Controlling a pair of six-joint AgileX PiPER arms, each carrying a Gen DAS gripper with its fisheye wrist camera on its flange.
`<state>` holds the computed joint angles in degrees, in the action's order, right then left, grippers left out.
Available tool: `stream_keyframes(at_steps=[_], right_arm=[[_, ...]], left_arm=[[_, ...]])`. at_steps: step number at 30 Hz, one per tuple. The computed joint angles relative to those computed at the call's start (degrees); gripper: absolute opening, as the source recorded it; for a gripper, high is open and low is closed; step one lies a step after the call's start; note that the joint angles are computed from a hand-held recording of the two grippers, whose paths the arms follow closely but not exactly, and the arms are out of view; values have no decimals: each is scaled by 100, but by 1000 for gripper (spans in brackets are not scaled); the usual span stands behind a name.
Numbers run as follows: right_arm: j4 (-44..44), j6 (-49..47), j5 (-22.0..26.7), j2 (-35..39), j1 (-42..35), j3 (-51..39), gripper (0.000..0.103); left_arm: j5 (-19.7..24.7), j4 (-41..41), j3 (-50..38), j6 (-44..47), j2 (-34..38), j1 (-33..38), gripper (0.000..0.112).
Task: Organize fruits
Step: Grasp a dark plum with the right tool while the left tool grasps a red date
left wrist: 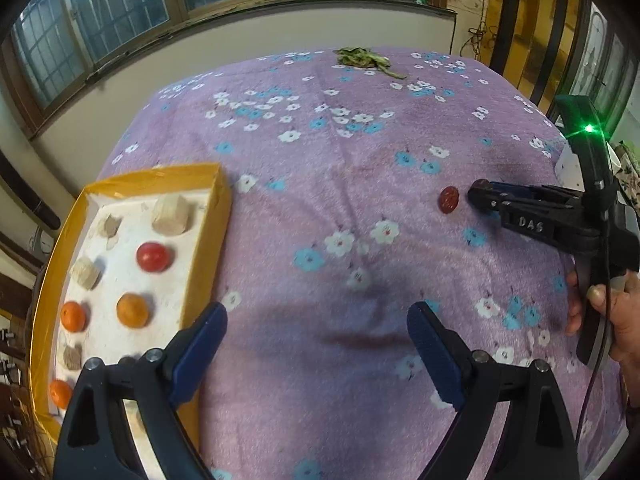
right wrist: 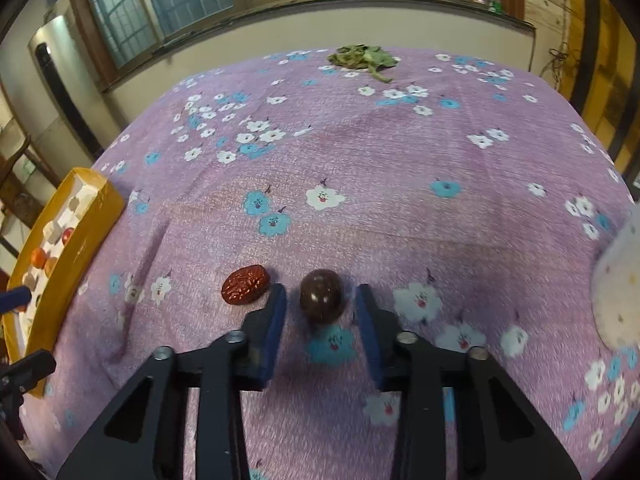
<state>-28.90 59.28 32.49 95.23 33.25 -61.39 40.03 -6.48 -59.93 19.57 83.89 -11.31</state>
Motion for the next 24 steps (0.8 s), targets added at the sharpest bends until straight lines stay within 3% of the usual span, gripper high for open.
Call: stream_keyframes(at_steps=[1, 7, 14, 18, 20, 22, 24], right_arm=[[-10, -88, -9, 2, 1, -8, 21], [-563, 641, 63, -529, 162, 485, 20], [-566, 1105, 221, -1330, 380, 1283, 20], [-484, 1255, 132, -1530, 406, 1523, 20], [-508, 1338, 133, -1598, 427, 1596, 20], [-529, 1423, 150, -1663, 457, 1657, 20], [-575, 1528, 182, -1718, 512, 1701, 20]], left_arm=[[-33, 73, -62, -92, 71, -111, 93], [-212, 29, -522, -185, 626, -705, 92], [-121, -153, -1313, -256, 1537, -1360, 61], [-45, -283, -1557, -194, 1902, -1579, 58], [-77, -319, -1640, -153, 2042, -1643, 36], [-151, -465, -1636, -39, 2092, -1614, 25], [-196, -707, -1600, 208, 2088, -1546, 22]])
